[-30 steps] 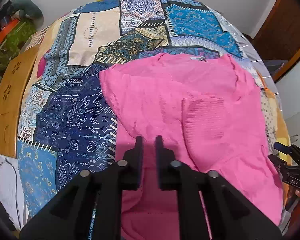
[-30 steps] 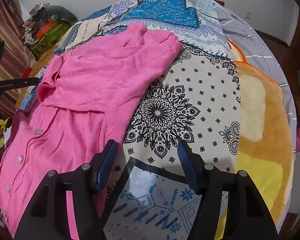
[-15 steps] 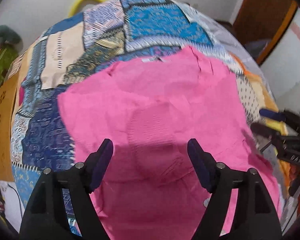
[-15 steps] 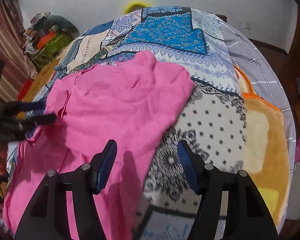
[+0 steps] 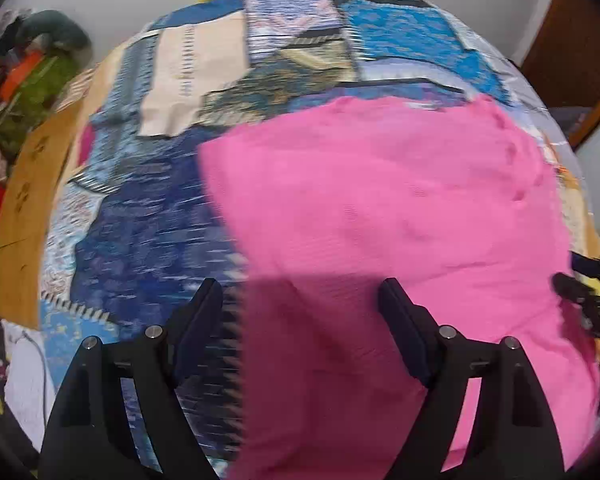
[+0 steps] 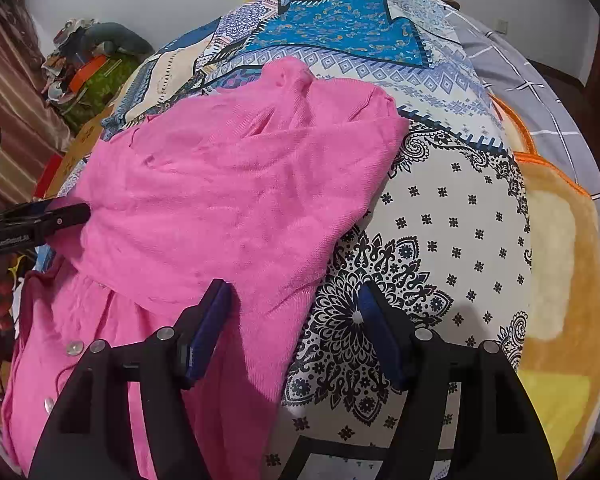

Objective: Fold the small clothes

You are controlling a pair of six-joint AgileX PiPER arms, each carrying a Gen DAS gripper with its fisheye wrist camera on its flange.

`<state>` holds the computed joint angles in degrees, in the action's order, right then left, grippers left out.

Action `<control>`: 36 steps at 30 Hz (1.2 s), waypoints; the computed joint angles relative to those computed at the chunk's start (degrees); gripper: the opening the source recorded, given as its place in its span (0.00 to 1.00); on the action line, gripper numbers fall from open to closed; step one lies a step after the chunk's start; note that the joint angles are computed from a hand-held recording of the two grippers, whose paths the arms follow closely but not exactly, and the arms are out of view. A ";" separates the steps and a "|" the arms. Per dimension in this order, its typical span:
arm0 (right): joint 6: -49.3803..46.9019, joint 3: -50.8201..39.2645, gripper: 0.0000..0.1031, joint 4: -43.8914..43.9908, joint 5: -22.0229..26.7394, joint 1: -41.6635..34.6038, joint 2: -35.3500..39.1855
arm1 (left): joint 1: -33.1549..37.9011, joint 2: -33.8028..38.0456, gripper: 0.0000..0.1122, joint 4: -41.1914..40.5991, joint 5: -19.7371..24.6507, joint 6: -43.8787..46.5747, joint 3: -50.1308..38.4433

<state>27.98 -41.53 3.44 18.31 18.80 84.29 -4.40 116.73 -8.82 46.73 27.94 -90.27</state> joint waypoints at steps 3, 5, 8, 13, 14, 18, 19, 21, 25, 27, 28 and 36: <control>2.47 0.08 0.61 -2.12 0.36 0.56 -0.23 | 2.76 0.72 0.73 -1.19 0.41 1.12 -0.13; 5.36 0.14 0.61 -4.65 1.12 1.23 -0.61 | 4.24 0.67 0.74 -1.41 0.30 1.64 0.32; 9.50 0.18 0.61 -8.38 3.21 2.16 -1.46 | 6.03 -0.35 0.75 -1.20 -0.39 2.13 1.79; 13.79 0.14 0.61 -12.04 7.19 3.69 -3.85 | 7.51 -2.35 0.75 2.85 -2.45 1.19 5.11; 15.63 0.03 0.61 -13.71 8.83 4.67 -4.69 | 8.06 -2.85 0.75 2.57 -2.31 1.86 5.60; 19.21 0.08 0.61 -16.56 12.56 7.06 -7.55 | 10.14 -6.70 0.75 0.81 -3.13 5.61 9.17; 20.47 0.22 0.61 -17.24 13.39 7.85 -8.62 | 10.59 -7.53 0.75 0.08 -2.97 6.60 9.76; 22.63 0.53 0.61 -18.13 14.74 9.28 -10.89 | 11.32 -8.99 0.75 -1.37 -2.52 8.26 10.85; 26.35 1.51 0.61 -18.72 16.11 12.29 -14.18 | 12.49 -11.38 0.75 -4.85 -0.14 12.21 12.96; 28.51 2.14 0.61 -19.35 16.71 14.17 -14.91 | 12.57 -12.46 0.75 -5.72 0.11 13.52 14.68; 29.99 2.65 0.61 -19.84 16.90 15.39 -15.13 | 12.54 -13.11 0.75 -6.06 0.07 14.21 15.94; 39.06 6.80 0.62 -21.88 14.65 22.92 -15.64 | 13.46 -17.52 0.75 -8.78 -3.09 19.17 24.76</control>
